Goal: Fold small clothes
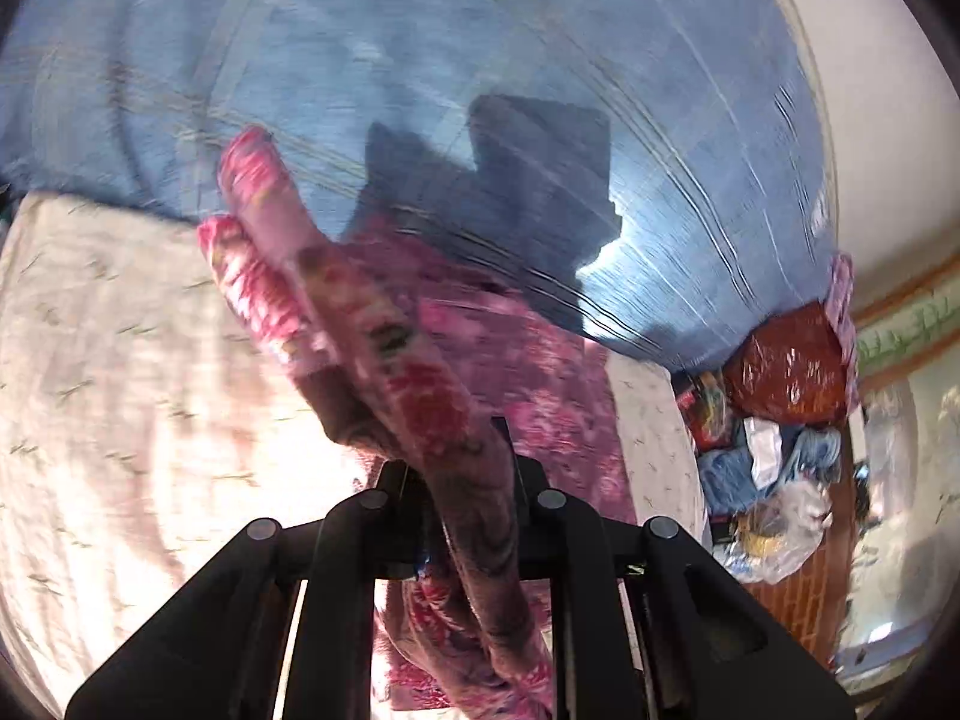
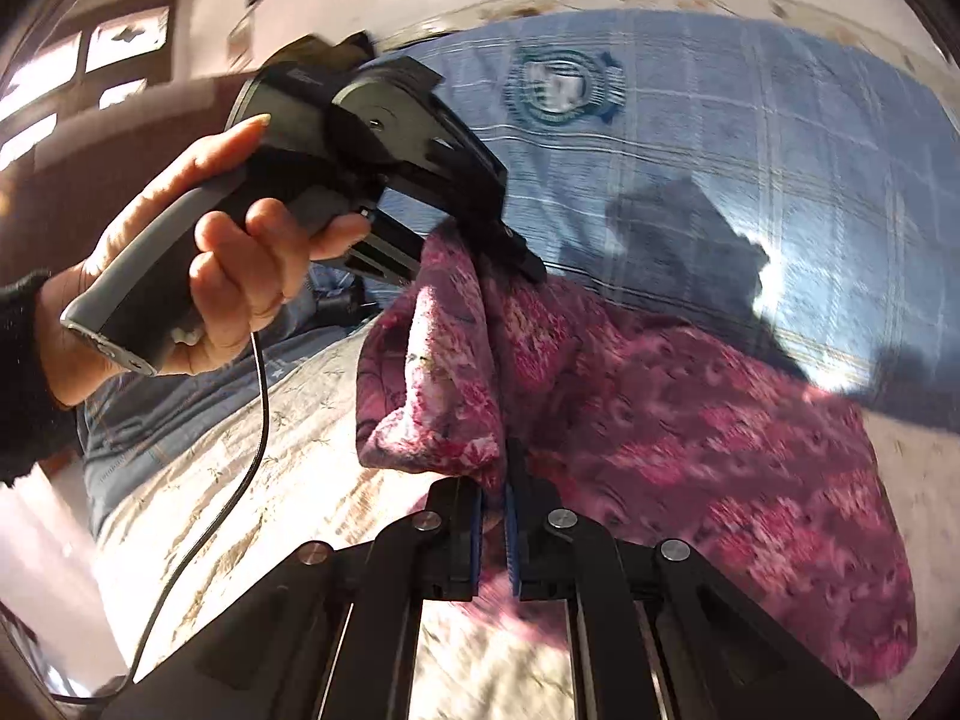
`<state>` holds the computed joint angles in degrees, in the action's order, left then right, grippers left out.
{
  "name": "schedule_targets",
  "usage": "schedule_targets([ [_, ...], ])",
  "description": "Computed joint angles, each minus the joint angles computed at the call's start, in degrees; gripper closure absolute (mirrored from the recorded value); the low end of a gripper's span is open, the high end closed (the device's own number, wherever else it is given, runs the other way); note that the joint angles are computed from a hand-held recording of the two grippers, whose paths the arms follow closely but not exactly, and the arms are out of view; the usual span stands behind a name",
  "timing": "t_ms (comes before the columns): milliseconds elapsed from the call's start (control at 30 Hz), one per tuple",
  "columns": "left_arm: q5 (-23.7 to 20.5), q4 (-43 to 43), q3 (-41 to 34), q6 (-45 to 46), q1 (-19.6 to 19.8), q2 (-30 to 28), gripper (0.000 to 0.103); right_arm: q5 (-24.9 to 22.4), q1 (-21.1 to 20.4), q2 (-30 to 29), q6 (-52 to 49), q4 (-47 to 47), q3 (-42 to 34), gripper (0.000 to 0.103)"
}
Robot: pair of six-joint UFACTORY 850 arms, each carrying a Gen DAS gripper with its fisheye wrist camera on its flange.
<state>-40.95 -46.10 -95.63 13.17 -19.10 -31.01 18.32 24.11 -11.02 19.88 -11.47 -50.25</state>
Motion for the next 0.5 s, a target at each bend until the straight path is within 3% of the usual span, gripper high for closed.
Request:
schedule_targets([
  [133,-2.7,4.9,-7.7,-3.8,-4.1,-4.6,0.09,2.1,-5.1,2.7,17.9,-13.1,4.0,0.097],
  [367,-11.8,21.0,-28.0,-20.8,-10.4,-20.1,0.089,7.8,-14.2,1.8,42.2,-32.8,7.6,0.097],
  [433,-15.7,23.3,-33.8,-25.7,-11.2,-24.5,0.085,11.3,-17.0,0.3,50.5,-40.2,7.8,0.091],
  [500,-16.2,23.0,-34.8,-28.3,-11.1,-25.6,0.079,14.8,-19.1,-0.8,54.3,-43.5,8.0,0.085],
])
